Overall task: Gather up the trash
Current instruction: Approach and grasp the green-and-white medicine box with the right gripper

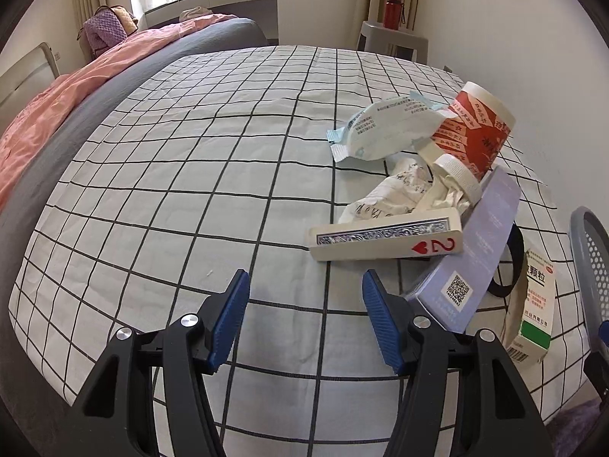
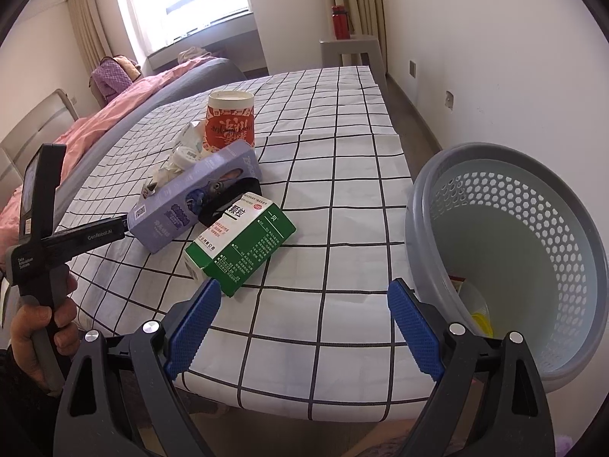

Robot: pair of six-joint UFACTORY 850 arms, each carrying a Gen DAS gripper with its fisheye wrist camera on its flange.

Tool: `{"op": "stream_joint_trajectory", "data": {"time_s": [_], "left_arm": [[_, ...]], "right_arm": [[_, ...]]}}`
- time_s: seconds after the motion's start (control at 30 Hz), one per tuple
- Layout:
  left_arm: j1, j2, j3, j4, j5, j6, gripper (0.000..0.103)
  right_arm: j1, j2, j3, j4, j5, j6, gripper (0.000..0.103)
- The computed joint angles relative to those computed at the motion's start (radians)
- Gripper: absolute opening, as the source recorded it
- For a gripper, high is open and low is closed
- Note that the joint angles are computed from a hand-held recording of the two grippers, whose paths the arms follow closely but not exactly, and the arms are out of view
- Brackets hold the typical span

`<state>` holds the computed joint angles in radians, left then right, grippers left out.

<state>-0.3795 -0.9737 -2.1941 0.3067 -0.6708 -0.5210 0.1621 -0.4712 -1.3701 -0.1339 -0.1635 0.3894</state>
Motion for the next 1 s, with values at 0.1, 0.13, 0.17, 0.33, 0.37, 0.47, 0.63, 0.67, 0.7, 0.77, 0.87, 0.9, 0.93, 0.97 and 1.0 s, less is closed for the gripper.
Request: {"op": "stream_joint_trajectory", "data": {"time_s": [0.1,0.13,0.17,0.33,0.37,0.47,0.63,0.67,0.7,0.77,0.87,0.9,0.93,0.97,1.0], "left_arm": [[-0.013,0.025,0.043,-0.012,0.023,0.026,0.059],[-0.016,0.032,0.053,-0.019,0.030,0.037,0.059],[-0.020,0.040,0.067,-0.023,0.038,0.044,0.059],[-0.038,0.074,0.124,-0.047,0.077,0.081,0.059],[-0.045,0.079,0.134,-0.048,0.083,0.087,0.059],[-0.062,0.088,0.153,-0.050,0.096,0.107,0.059],[-0.071,0.117,0.199,-0.036,0.121,0.085,0.059],[-0.072,0.126,0.212,-0.016,0.128,0.062,0.059],[-0.071,0.134,0.222,0.002,0.135,0.042,0.059],[-0.068,0.146,0.238,0.043,0.144,0.002,0.059],[-0.063,0.166,0.262,0.128,0.153,-0.078,0.059],[-0.062,0.176,0.274,0.147,0.159,-0.100,0.059],[-0.060,0.184,0.285,0.157,0.166,-0.115,0.059],[-0.056,0.192,0.295,0.159,0.174,-0.122,0.059],[-0.054,0.198,0.303,0.159,0.182,-0.127,0.059]], "right_arm": [[0.000,0.004,0.005,-0.019,0.000,0.017,0.088],[0.000,0.004,0.005,-0.024,0.000,0.022,0.088],[0.001,0.005,0.006,-0.031,0.000,0.028,0.088],[0.005,0.005,0.006,-0.062,0.000,0.054,0.088],[0.005,0.004,0.005,-0.068,0.000,0.059,0.088],[0.006,-0.002,-0.001,-0.066,-0.002,0.056,0.088],[0.010,-0.016,-0.018,-0.014,-0.004,-0.003,0.088],[0.011,-0.020,-0.023,0.008,-0.004,-0.029,0.089],[0.013,-0.025,-0.030,0.014,-0.005,-0.043,0.089],[0.015,-0.038,-0.049,0.016,-0.011,-0.065,0.090],[0.014,-0.058,-0.085,0.159,-0.032,-0.251,0.096],[0.011,-0.065,-0.096,0.218,-0.041,-0.325,0.096],[0.008,-0.072,-0.108,0.273,-0.051,-0.390,0.096],[0.004,-0.081,-0.122,0.329,-0.067,-0.457,0.097],[0.001,-0.092,-0.138,0.385,-0.089,-0.523,0.097]]}}
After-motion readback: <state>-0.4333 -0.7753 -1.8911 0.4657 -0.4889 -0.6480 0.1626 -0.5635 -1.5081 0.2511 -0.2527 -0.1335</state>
